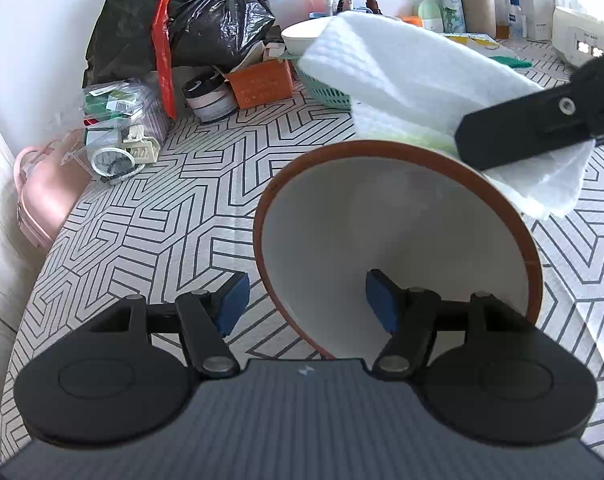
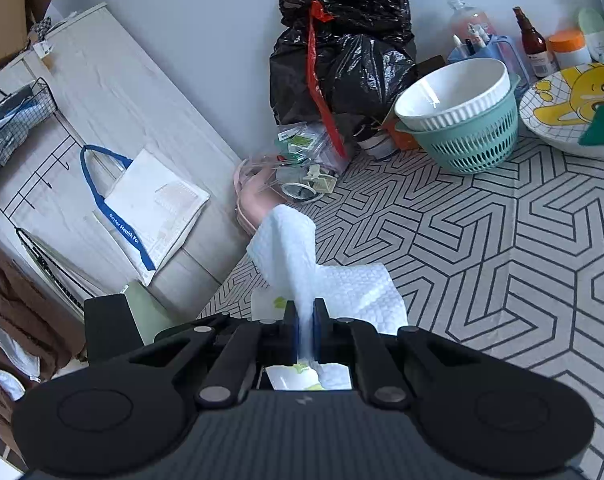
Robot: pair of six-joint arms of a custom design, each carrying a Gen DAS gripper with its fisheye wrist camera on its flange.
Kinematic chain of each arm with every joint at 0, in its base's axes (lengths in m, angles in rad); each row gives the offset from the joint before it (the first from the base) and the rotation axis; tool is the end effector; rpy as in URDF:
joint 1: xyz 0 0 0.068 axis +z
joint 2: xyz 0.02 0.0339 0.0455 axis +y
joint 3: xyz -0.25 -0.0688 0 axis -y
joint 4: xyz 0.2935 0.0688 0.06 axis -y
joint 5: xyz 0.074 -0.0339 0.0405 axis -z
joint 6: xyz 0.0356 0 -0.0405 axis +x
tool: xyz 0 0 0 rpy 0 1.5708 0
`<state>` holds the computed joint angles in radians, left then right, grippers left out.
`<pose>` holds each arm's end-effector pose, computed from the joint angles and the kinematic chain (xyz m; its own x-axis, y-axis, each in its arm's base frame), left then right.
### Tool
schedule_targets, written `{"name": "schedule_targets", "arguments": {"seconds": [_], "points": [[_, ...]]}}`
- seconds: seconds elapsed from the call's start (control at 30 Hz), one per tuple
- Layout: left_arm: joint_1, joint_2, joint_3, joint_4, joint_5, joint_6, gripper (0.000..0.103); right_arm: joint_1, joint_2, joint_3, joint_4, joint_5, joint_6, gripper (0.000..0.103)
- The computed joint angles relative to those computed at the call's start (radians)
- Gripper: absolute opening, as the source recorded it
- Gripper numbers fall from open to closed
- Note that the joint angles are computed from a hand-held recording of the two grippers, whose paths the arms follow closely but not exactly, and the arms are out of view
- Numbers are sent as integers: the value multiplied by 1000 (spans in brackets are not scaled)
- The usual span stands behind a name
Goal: Clean bowl
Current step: 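Wipe the towel along the bowl's outer rim while the left gripper holds the bowl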
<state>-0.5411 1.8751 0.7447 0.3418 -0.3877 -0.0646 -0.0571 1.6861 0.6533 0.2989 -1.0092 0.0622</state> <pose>0.3067 -0.1686 0.0362 -0.6228 0.3045 -0.7207 0.2087 0.9524 0.2221 0.3209 0.0118 0.0783 -0.7045 0.0734 -0.7059 -0.5544 0.5641 0.6120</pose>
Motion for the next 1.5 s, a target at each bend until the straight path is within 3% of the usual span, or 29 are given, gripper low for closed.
{"name": "schedule_targets", "arguments": {"seconds": [0.8,1.2,1.4,1.5], "points": [[-6,11,-26,65,-31,102,67,14,-103,-108,86,26,53,7],[-21,30,-13,75,-68,117,67,-13,99,-73,121,-36,67,7],[-16,28,-17,80,-56,121,67,-53,111,-77,133,-42,88,7],[-18,29,-22,91,-60,125,67,-99,89,-103,212,-66,158,7]]}}
